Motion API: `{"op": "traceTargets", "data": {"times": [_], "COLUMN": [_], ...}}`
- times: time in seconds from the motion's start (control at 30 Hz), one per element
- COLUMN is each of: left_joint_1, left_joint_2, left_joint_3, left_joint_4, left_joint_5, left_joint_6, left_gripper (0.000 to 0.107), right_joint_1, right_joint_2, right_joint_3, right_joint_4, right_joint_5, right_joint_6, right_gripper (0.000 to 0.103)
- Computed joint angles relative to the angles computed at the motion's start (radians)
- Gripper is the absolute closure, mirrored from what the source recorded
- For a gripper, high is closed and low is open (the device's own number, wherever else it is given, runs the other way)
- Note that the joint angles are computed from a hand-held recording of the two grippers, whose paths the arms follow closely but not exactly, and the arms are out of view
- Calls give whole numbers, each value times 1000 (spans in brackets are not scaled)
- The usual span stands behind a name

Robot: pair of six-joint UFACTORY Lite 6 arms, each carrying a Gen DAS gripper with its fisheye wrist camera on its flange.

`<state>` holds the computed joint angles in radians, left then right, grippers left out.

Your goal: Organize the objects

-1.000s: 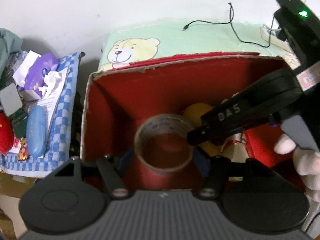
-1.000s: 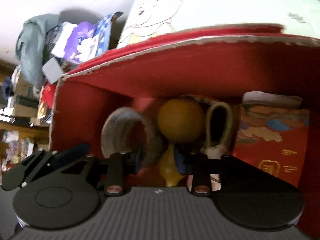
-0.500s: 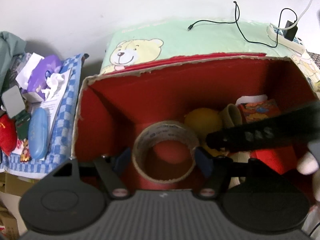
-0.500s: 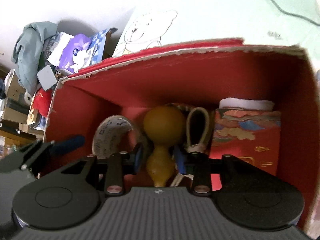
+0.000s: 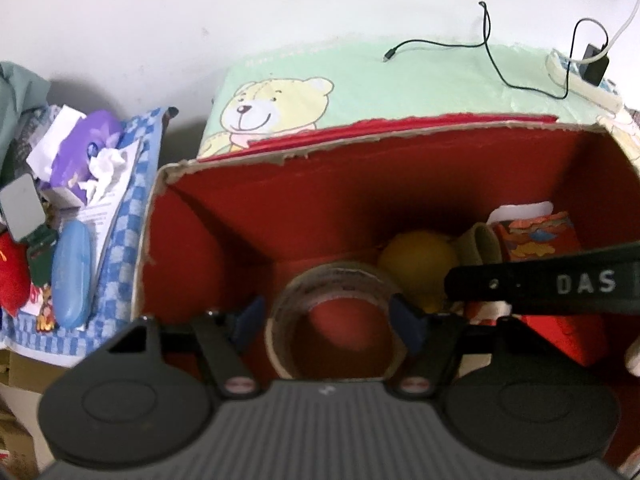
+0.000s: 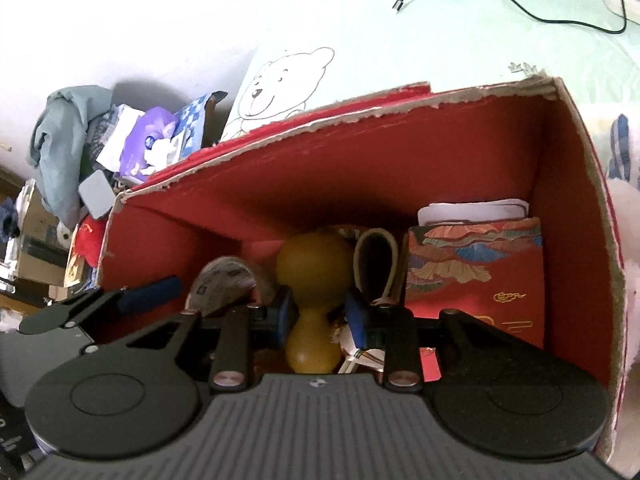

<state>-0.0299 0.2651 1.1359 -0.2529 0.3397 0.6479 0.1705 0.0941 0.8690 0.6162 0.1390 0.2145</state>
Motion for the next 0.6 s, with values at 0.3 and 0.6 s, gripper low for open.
{"op": "traceTargets", "data": {"times": [0.3, 0.6], "left_joint_1": [-12, -8], "left_joint_2": [-1, -16], "left_joint_3": [-7, -26], "left_joint_4": [20, -22], "left_joint_5": [-12, -29], "left_joint_6": [-23, 21], "left_gripper": [34, 33], "right_joint_1": [11, 32], "right_joint_2": [-5, -30], "right_joint_3": [-5, -24], "right_joint_4": [-227, -558], "right_joint_5": [-13, -24], "right_joint_6": [230, 575], "right_gripper": [74, 76]}}
